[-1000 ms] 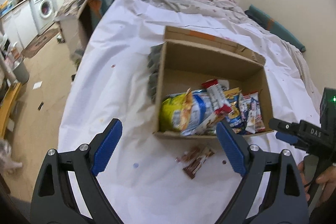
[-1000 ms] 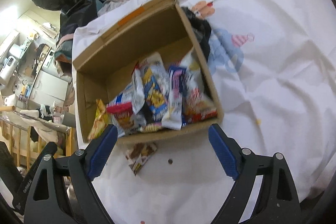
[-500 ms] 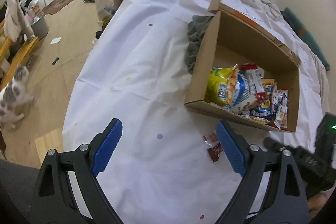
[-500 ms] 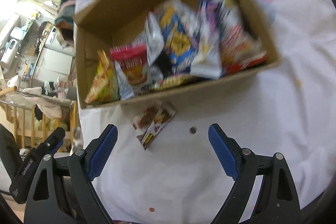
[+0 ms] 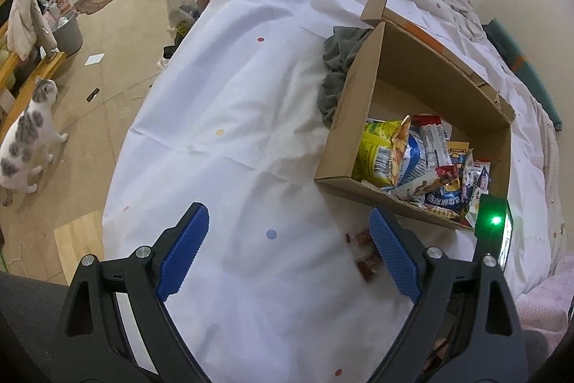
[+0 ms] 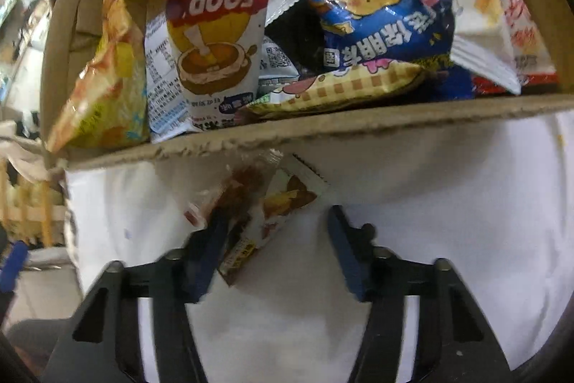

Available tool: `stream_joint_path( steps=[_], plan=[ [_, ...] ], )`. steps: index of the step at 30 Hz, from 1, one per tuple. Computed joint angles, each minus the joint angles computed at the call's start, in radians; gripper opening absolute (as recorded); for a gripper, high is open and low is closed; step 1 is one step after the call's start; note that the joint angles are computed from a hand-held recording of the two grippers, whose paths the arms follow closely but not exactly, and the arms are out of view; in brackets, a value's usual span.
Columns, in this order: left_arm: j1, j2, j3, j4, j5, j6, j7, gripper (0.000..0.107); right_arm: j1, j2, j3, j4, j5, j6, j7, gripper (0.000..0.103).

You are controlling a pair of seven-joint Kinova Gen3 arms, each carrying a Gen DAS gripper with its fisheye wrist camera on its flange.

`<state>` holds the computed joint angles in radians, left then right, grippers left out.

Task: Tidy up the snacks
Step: 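Move both tools back toward the small snacks beside the box, then grasp the clear-wrapped chocolate snack with the left tool while the right tool holds the white wafer stick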

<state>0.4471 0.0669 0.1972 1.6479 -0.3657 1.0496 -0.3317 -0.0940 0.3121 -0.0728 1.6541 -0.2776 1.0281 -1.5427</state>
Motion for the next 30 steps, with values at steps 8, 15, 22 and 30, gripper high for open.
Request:
stream_joint_path(
  steps=[8,15,22,30],
  plan=[
    [-0.007,0.004,-0.002,-0.003,0.043,-0.012,-0.036,0.089,0.087,-0.038,0.008,0.004,-0.052,0.105,0.175,0.018],
    [0.022,0.038,0.006,-0.034,0.042,0.0,-0.085,0.089,0.191,-0.101,0.052,-0.013,-0.168,0.2,0.321,0.018],
    [0.037,0.088,-0.002,-0.058,0.092,-0.009,-0.172,0.089,0.254,-0.151,0.093,0.017,-0.261,0.186,0.435,0.018],
    [0.11,0.208,-0.018,-0.145,0.07,0.034,-0.273,0.089,0.323,-0.169,0.13,0.039,-0.358,0.183,0.533,0.019]
  ],
)
